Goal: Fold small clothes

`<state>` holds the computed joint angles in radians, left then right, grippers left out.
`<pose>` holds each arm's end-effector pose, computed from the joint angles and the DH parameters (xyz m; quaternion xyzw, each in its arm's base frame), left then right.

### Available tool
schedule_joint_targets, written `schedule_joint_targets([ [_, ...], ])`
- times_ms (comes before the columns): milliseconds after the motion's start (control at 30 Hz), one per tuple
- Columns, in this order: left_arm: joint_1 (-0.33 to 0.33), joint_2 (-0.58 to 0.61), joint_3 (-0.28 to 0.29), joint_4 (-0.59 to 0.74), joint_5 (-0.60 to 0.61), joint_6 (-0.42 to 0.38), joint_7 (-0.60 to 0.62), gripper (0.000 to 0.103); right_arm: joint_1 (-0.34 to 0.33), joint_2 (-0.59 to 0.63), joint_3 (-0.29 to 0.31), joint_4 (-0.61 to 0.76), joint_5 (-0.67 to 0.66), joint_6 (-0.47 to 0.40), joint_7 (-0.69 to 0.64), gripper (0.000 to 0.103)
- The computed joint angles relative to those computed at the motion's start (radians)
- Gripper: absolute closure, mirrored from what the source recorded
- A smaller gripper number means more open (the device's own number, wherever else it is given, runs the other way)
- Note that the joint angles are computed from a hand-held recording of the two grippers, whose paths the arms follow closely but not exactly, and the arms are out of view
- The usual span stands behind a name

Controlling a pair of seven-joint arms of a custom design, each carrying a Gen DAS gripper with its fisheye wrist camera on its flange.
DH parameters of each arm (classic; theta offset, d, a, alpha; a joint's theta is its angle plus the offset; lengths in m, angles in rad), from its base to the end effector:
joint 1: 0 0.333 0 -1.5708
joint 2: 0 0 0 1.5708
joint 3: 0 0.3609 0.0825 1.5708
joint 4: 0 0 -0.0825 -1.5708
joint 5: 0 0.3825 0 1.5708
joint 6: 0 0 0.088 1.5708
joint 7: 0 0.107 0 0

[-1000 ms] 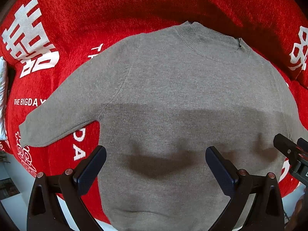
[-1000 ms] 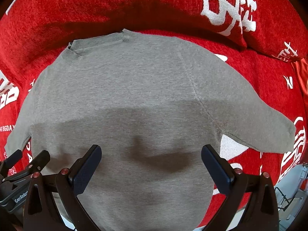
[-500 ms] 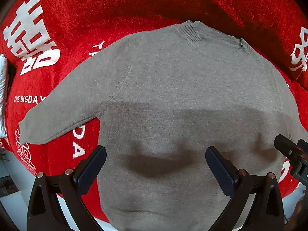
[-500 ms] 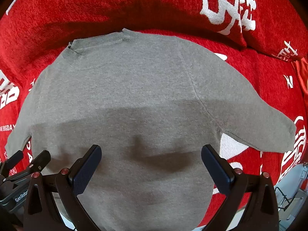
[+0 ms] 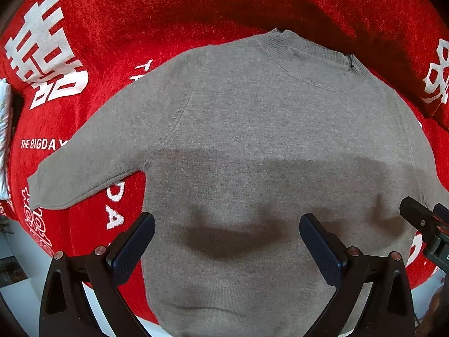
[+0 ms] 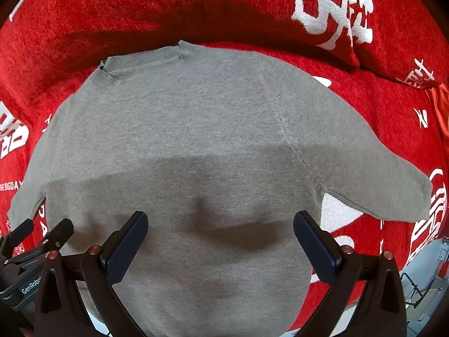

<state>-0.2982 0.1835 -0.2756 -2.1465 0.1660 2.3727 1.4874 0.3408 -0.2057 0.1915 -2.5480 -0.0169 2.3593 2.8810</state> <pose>0.4851 -0.3061 0.3701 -0.4656 0.8839 -0.0082 0.0423 0.3693 0.2178 0.3885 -0.3898 0.9205 -0.0243 0.0099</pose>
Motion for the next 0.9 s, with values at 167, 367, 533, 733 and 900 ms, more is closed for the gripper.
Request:
schedule_joint_targets([
  [167,0.0,0.001,0.0,0.002,0.001,-0.001,-0.003,0.0,0.001,0.002,0.0,0.004,0.0,-0.002,-0.001,0.0],
  [367,0.003,-0.002,0.0,-0.002,-0.005,0.002,0.001,0.0,0.002,0.003,0.002,0.007,-0.004,-0.004,0.005,0.0],
  [533,0.006,-0.008,0.002,-0.01,-0.01,0.007,0.004,0.0,0.004,0.004,0.003,0.004,-0.004,0.006,0.016,0.0],
  [733,0.012,-0.012,0.002,-0.013,-0.019,0.011,0.021,0.0,0.009,0.01,0.003,0.009,0.003,0.006,0.012,0.0],
  [900,0.02,-0.019,0.003,-0.018,-0.037,0.017,0.045,0.0,0.015,0.022,0.004,0.026,0.001,-0.005,0.016,0.0],
])
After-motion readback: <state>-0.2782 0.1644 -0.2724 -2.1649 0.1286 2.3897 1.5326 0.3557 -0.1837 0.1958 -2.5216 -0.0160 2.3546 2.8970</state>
